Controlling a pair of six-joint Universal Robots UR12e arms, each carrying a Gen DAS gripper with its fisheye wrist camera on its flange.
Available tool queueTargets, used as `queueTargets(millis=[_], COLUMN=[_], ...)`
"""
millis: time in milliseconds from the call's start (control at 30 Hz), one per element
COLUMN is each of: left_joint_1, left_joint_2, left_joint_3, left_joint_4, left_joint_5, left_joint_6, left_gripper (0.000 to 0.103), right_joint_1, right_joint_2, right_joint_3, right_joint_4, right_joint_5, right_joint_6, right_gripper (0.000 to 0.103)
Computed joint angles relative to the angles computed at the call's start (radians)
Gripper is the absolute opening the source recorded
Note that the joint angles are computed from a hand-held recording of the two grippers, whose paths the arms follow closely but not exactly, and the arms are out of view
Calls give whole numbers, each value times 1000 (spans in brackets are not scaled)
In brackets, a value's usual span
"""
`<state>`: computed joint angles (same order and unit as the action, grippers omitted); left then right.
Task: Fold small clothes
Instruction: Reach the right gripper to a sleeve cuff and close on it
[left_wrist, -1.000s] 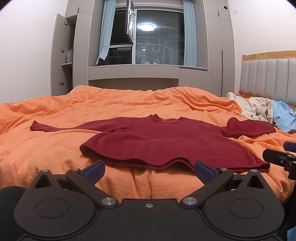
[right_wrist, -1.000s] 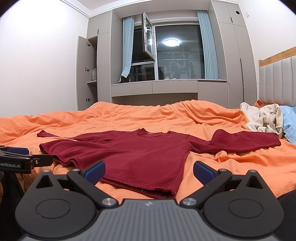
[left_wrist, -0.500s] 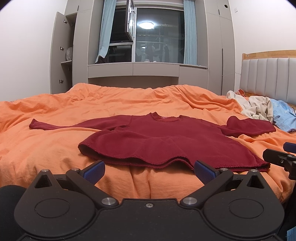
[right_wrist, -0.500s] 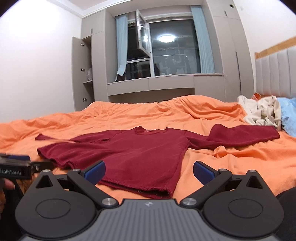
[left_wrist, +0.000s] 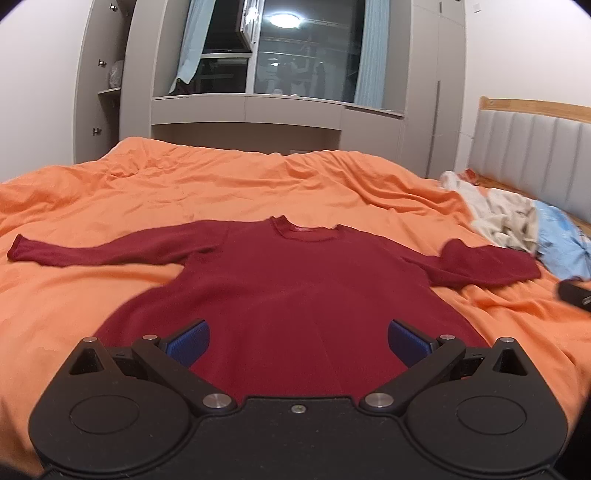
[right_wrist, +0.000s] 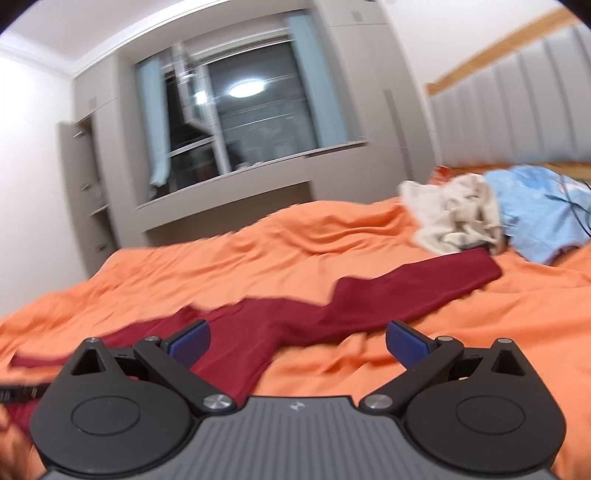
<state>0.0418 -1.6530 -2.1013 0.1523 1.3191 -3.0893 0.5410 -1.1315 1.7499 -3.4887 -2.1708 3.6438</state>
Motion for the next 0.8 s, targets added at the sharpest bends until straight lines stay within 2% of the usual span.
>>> queueTargets(millis=[67, 167, 333, 433, 500, 633, 700, 800], left_joint_1=[-15, -23, -34, -42, -43, -40, -38, -33], left_joint_2=[-27, -66, -131, -177, -207, -256, -263, -268], left_joint_3=[46, 114, 207, 265, 301, 332, 341, 346], left_joint_4=[-54, -129, -162, -183, -200, -139, -164, -212], left_joint_5=[35, 50, 60, 66, 64, 84, 86, 60], left_joint_6=[-3, -21, -13, 5, 5, -61, -87, -87], left_gripper=[102, 102, 102, 102, 102, 102, 102, 102], right_joint_1=[-36, -94, -196, -238, -271, -288, -297, -308], right_joint_2=[-2, 0, 27, 55, 63, 87, 97, 111], right_joint_3=[-4, -20, -61, -86, -86, -102, -104, -113], right_joint_4=[18, 69, 171, 232, 256, 315, 314, 338], right_joint_5=[5, 21, 88, 106, 174, 107, 98, 74], right_joint_6=[67, 169, 328, 378, 361, 374, 409, 479], right_gripper=[103, 103, 103, 103, 103, 103, 103, 103])
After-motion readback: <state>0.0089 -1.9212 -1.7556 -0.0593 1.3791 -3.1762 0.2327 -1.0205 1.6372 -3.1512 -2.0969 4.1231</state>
